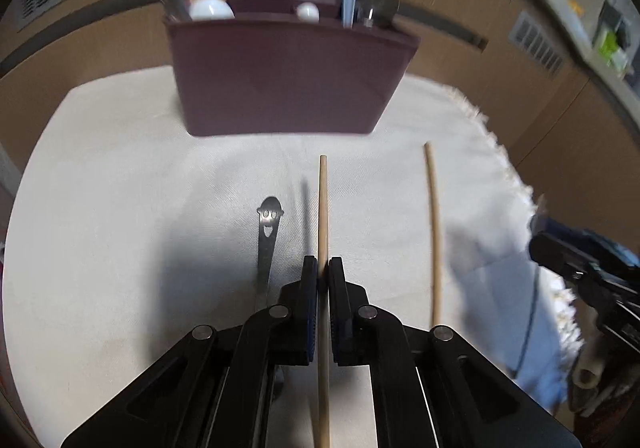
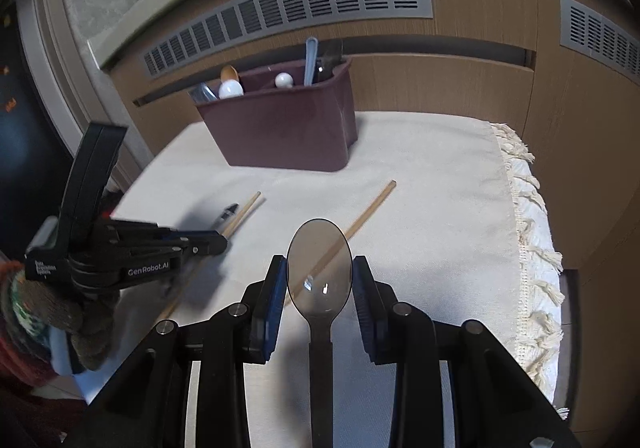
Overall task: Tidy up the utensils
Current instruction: 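Grasp a wooden chopstick with the left tool, then lift the chopstick and dark spoon over the caddy and release both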
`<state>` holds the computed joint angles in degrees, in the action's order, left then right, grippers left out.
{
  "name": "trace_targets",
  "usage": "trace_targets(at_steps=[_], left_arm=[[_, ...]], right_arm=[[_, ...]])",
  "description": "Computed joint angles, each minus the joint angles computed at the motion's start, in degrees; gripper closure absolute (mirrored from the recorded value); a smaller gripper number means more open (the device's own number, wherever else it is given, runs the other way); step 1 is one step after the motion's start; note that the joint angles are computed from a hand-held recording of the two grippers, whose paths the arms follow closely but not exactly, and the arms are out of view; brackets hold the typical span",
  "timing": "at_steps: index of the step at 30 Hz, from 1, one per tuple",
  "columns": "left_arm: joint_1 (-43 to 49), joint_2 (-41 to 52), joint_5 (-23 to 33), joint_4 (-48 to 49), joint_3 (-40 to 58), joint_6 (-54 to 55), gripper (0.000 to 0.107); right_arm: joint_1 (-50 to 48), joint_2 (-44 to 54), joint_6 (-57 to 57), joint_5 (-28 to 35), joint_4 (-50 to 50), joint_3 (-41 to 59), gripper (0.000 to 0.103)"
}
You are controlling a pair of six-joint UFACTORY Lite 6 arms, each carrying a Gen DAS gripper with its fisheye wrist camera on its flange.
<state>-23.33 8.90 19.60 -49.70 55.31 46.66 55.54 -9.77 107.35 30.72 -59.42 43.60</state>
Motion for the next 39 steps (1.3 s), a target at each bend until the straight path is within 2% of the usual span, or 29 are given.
trace_targets(at_steps=[3,5,7,9,12,15,17,20,22,26,28,35,39], left_arm=[[2.4,-8.3,1.4,-10.3,-5.9,9.8,0.102],[3.7,-13.1,2.3,-13.1,-7.9,12.2,0.102],[5.1,-16.9,3.9,-15.8,-6.3,13.3,0.102],[7.1,-18.9,6.9,-18.4,-0.4,14.3,0.102],[8.0,-19.4,8.3,-32.1,8.9,27.7,0.102],[3.7,-18.4,-0.7,-49.0,16.2,45.7,0.102],[4.6,-15.5,0.2,-61.0,19.4,57.7,0.102],[7.0,-7.9,6.4,-79.0,21.3,73.1,0.102],[7.2,-2.0,8.6,-88.6,23.3,81.0,0.102],[7.9,9.3,11.1,-97.2,27.8,88.6,0.102],[8.5,13.6,10.8,-96.8,30.7,88.1,0.102],[7.6,27.6,10.5,-100.3,41.9,89.3,0.102],[6.5,28.6,11.7,-103.1,40.9,93.2,0.102]], right_arm=[[-0.5,-1.1,-0.5,-0.6,1.1,-0.6,0.073],[-0.8,-1.3,-0.5,-1.2,2.0,-0.8,0.073],[-1.0,-2.3,0.1,-0.9,1.7,-0.3,0.073],[-1.6,-3.8,-2.0,0.6,1.5,2.4,0.073],[-1.8,-3.3,-12.5,8.3,1.3,14.8,0.073],[-1.7,1.6,-19.9,16.1,-3.3,30.9,0.073],[-3.2,6.8,-23.0,18.2,-7.8,41.1,0.073],[-9.6,12.3,-24.4,11.3,-8.8,48.1,0.073],[-14.2,15.8,-22.2,5.5,-9.1,49.5,0.073],[-21.0,22.4,-15.6,-4.0,-11.4,50.5,0.073],[-23.6,26.8,-11.8,-8.1,-13.9,51.4,0.073],[-25.6,37.9,-2.2,-9.5,-25.8,57.1,0.073],[-26.0,42.2,0.3,-9.1,-30.4,59.7,0.073]])
